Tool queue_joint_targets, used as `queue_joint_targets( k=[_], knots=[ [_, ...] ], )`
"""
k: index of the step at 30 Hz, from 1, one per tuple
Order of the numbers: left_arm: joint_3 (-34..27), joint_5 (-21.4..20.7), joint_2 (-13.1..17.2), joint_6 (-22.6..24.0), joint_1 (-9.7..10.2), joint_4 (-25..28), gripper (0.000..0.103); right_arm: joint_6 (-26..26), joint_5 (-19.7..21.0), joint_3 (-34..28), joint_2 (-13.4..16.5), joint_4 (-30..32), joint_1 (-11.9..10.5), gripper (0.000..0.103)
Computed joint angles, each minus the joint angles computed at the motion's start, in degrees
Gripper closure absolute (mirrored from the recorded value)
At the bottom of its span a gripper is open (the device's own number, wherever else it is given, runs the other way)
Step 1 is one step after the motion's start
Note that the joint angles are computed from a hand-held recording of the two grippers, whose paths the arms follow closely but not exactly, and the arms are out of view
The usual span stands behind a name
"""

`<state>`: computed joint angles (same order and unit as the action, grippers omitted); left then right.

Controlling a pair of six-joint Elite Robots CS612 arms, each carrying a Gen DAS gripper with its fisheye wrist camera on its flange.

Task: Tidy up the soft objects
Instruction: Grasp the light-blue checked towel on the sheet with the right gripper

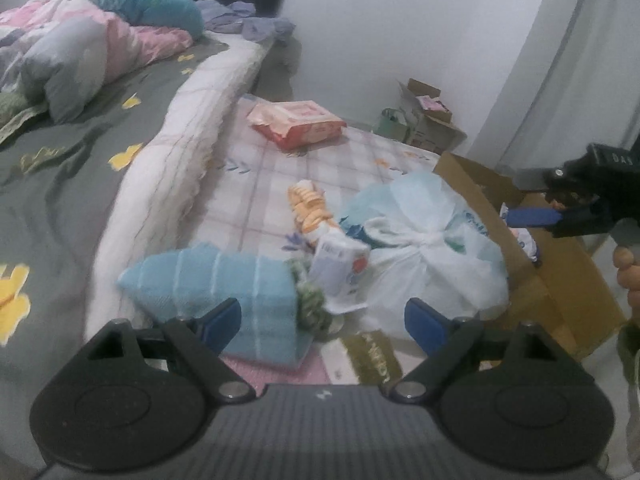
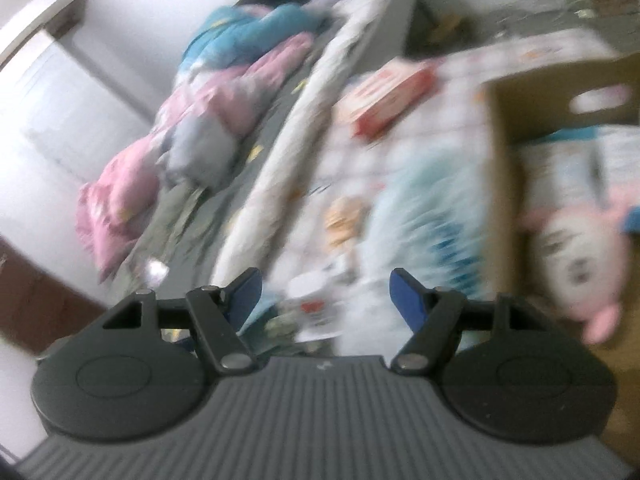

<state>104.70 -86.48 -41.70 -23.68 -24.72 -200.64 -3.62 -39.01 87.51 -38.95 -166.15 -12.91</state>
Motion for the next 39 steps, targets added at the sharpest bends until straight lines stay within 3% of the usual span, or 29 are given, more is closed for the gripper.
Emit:
queue_joint_targets(
  k=[7, 14, 17, 20, 23, 25, 28, 35, 39],
  knots=[
    [1.2, 2.9, 0.7, -1.1, 0.08, -1.2, 0.016, -5.3, 2.1, -1.2, 0.6, 4.7, 4.2, 0.033],
    [-0.1, 1.7, 3.0, -6.6, 1.8, -1.2, 0.029, -17.4, 1.8, -5.8, 1.4, 15.7, 8.7, 0.044],
    [-1.2, 0.1, 3.6, -9.3, 2.83, 0.3, 0.031, -21.9, -1.2, -9.3, 2.5, 19.8, 11.0, 0.044],
    [-1.8, -2.5, 4.1, -11.8, 3.88, -0.4, 0.031, -25.0, -7.1, -14.0, 4.5, 21.9, 13.4, 0.044],
    [-2.4, -3.0, 4.4, -12.7, 4.36, 0.1, 0.031, -28.8, -12.0, -20.8, 7.5, 29.6, 15.0, 0.039],
    [-2.9, -3.0, 4.6, -13.6, 4.55, 1.0, 0.031, -32.8, -13.4, -27.7, 10.4, 40.2, 15.8, 0.036],
    [-3.7, -2.4, 4.9, -14.6, 4.66, 2.6, 0.031, -33.9, -15.9, -36.6, 14.7, 51.2, 16.7, 0.033],
    [-5.4, -1.5, 5.5, -15.5, 4.75, 6.0, 0.033, -34.2, -16.7, -54.5, 23.9, 73.2, 17.2, 0.029],
    [-6.0, -1.3, 5.7, -16.2, 4.73, 6.8, 0.035, -36.2, -14.8, -58.3, 25.8, 79.3, 16.8, 0.027]
  ],
)
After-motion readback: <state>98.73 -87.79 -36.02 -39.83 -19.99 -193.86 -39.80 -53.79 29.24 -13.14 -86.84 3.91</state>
